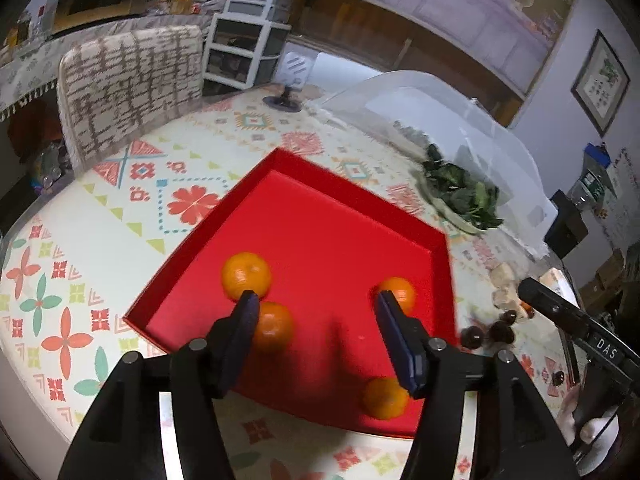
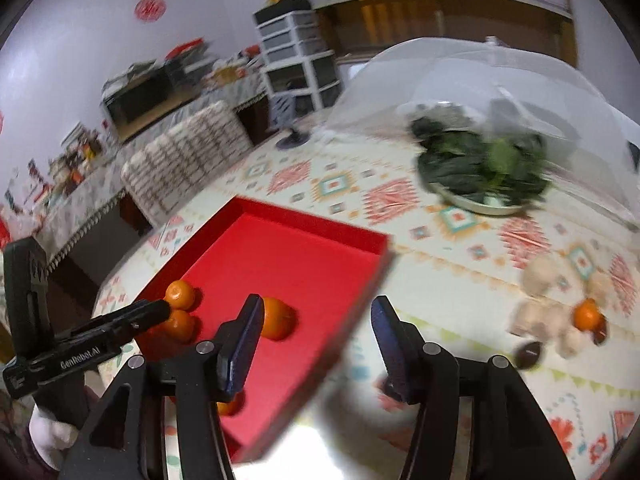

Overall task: Organize fruits
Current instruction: 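Grasp a dark plum with the right gripper while the left gripper grasps another plum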

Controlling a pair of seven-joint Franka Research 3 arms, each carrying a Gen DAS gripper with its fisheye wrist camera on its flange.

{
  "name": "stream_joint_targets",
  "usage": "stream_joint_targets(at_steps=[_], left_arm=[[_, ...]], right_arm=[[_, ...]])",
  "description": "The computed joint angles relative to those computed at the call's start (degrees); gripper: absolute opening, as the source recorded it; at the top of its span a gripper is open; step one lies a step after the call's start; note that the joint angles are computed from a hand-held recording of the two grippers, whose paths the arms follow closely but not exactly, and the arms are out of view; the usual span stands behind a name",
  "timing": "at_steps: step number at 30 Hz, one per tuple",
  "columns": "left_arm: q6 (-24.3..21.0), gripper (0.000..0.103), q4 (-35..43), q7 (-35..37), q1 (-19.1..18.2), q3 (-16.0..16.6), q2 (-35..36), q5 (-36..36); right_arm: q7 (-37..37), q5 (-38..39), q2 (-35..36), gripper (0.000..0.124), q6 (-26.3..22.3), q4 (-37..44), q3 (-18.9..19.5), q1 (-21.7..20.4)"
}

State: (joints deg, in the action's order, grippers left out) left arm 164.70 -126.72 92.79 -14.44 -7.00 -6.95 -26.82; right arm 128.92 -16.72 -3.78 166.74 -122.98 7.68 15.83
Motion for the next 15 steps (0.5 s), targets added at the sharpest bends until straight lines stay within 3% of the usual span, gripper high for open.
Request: stream_joint_targets(at_steps=[6, 15], left_arm=[[-0.16, 0.061, 0.26, 5.83, -3.91, -0.42, -1.42, -3.7], [-5.55, 0.061, 5.39, 12.54, -7.67, -4.63, 2.61, -5.93]], right_arm=[[7.34, -2.81, -14.23, 0.065, 1.61, -13.96, 1.59, -8.27], [6.65, 2.97, -33.67, 0.067, -3.04, -30.74, 2.76, -18.3]])
